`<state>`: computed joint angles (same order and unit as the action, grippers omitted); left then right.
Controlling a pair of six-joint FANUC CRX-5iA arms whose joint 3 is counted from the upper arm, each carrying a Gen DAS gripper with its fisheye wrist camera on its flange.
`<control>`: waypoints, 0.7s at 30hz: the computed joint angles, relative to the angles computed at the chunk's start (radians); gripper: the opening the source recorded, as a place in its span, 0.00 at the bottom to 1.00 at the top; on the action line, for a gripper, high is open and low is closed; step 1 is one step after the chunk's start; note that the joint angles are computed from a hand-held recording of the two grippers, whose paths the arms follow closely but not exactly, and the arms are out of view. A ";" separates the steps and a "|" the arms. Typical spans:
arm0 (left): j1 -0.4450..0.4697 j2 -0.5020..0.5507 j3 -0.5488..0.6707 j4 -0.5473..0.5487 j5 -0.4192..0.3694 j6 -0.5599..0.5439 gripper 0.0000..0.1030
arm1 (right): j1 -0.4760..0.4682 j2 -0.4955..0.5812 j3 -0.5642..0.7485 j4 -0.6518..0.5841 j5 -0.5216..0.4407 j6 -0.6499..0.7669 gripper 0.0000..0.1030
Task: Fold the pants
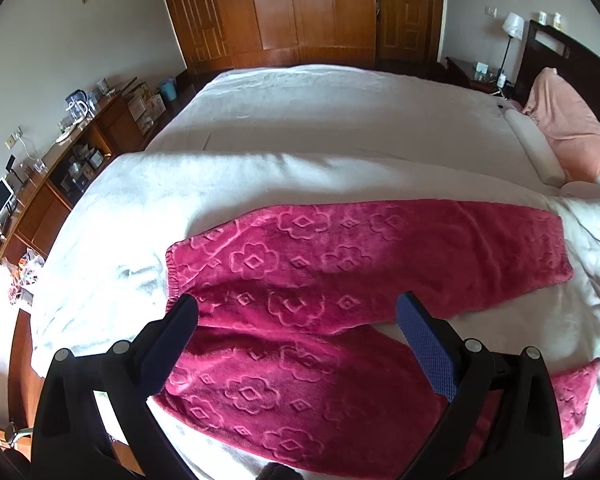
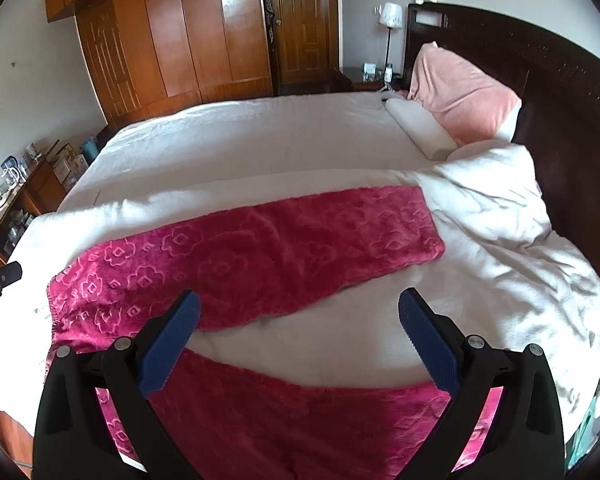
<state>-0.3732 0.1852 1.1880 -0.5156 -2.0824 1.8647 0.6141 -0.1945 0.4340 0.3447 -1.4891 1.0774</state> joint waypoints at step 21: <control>0.507 -0.097 -0.578 0.299 0.352 -0.184 0.95 | 0.051 0.208 0.050 -0.067 -0.084 -0.045 0.98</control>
<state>0.1338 0.0885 0.6105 -0.2169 -1.7306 1.6807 0.6653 0.0134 0.4840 0.2772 -1.5730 1.0323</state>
